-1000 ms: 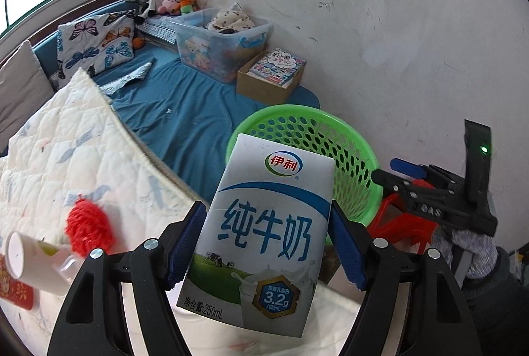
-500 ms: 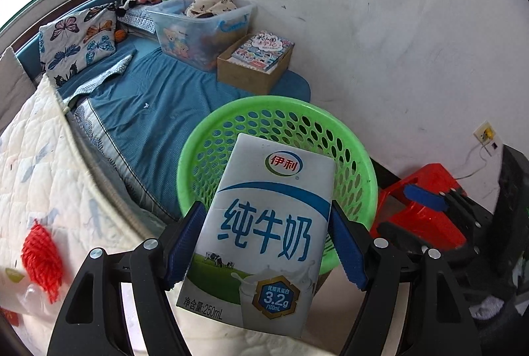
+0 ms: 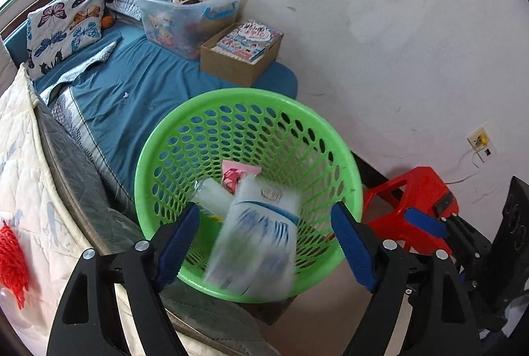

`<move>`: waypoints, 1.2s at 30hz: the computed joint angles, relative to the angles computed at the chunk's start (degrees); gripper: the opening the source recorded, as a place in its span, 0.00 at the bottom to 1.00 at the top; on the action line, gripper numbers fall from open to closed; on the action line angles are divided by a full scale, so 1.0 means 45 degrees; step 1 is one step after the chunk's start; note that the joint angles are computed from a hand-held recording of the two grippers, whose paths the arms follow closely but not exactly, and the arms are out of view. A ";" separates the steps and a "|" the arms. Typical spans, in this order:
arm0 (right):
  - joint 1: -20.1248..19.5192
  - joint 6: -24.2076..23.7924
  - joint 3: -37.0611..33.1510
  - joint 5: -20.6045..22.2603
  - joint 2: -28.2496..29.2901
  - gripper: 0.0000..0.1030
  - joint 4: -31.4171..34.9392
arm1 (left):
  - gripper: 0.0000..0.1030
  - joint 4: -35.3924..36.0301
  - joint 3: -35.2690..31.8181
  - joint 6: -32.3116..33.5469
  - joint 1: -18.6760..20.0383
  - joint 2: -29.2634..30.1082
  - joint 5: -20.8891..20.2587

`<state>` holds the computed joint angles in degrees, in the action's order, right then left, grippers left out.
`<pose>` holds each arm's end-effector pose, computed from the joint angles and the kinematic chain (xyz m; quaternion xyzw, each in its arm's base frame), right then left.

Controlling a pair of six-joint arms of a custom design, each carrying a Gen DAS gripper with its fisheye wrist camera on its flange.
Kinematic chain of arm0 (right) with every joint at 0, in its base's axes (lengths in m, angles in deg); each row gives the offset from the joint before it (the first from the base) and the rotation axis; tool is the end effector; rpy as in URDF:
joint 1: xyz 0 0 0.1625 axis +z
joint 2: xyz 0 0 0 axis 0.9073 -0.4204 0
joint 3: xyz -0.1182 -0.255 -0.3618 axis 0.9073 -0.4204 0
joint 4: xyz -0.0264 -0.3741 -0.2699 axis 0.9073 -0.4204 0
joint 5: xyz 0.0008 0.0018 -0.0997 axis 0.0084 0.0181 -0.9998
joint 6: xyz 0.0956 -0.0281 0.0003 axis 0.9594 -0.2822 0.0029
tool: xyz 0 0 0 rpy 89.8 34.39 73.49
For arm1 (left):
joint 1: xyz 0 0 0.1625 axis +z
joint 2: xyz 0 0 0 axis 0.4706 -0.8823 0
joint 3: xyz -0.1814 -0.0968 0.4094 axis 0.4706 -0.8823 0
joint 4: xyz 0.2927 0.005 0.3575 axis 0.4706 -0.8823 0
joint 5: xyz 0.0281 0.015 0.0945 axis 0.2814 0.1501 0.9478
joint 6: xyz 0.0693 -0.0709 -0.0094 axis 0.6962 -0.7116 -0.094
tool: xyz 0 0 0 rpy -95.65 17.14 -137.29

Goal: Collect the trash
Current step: 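Release the bag with the right tool while the left tool drops the milk carton into the basket, then move both tools back to the bed and grasp the clear plastic lid with the right tool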

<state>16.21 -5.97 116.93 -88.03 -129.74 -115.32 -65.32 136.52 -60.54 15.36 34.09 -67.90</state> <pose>0.0244 -0.6504 0.4054 0.2504 -0.9133 0.2641 0.1829 -0.4598 -0.7058 0.0049 0.1626 0.9274 -0.2194 0.2555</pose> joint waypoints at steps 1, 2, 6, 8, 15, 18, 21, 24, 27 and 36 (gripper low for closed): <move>0.0002 -0.0003 0.0019 0.0022 -0.0022 0.75 -0.0007 | 0.76 -0.0108 0.0105 0.0041 -0.0038 -0.0064 0.0024; 0.0006 -0.0002 0.0044 0.0064 -0.0054 0.75 0.0008 | 0.76 -0.0222 0.0283 0.0042 -0.0093 -0.0180 0.0100; 0.0057 -0.0038 0.0204 0.0199 -0.0217 0.75 0.0062 | 0.76 -0.0838 0.1195 -0.0011 -0.0322 -0.0804 0.0437; 0.0107 -0.0082 0.0301 0.0270 -0.0302 0.76 0.0100 | 0.76 -0.1048 0.1650 -0.0135 -0.0453 -0.1108 0.0669; 0.0399 -0.0236 0.0725 0.0458 -0.0529 0.77 0.0247 | 0.76 -0.1867 0.4275 -0.1002 -0.1032 -0.2872 0.1579; 0.0561 -0.0271 0.0868 0.0479 -0.0544 0.77 0.0311 | 0.76 -0.2031 0.5294 -0.1561 -0.1195 -0.3631 0.1837; 0.0776 -0.0412 0.1100 0.0511 -0.0582 0.78 0.0313 | 0.76 -0.1875 0.6319 -0.2332 -0.1427 -0.4433 0.2432; 0.1001 -0.0550 0.1249 0.0525 -0.0560 0.79 0.0404 | 0.76 -0.1805 0.7323 -0.3162 -0.1633 -0.5331 0.2866; 0.1308 -0.0792 0.1416 0.0503 -0.0452 0.80 0.0533 | 0.76 -0.1296 0.8165 -0.4192 -0.1856 -0.6170 0.3423; 0.2309 -0.1886 0.1858 0.0604 0.0124 0.85 0.0910 | 0.76 0.0848 0.9996 -0.7372 -0.2300 -0.8258 0.4147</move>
<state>26.60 -14.46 125.29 -85.31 -129.18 -111.23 -61.51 181.50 -93.71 5.01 -3.07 -49.24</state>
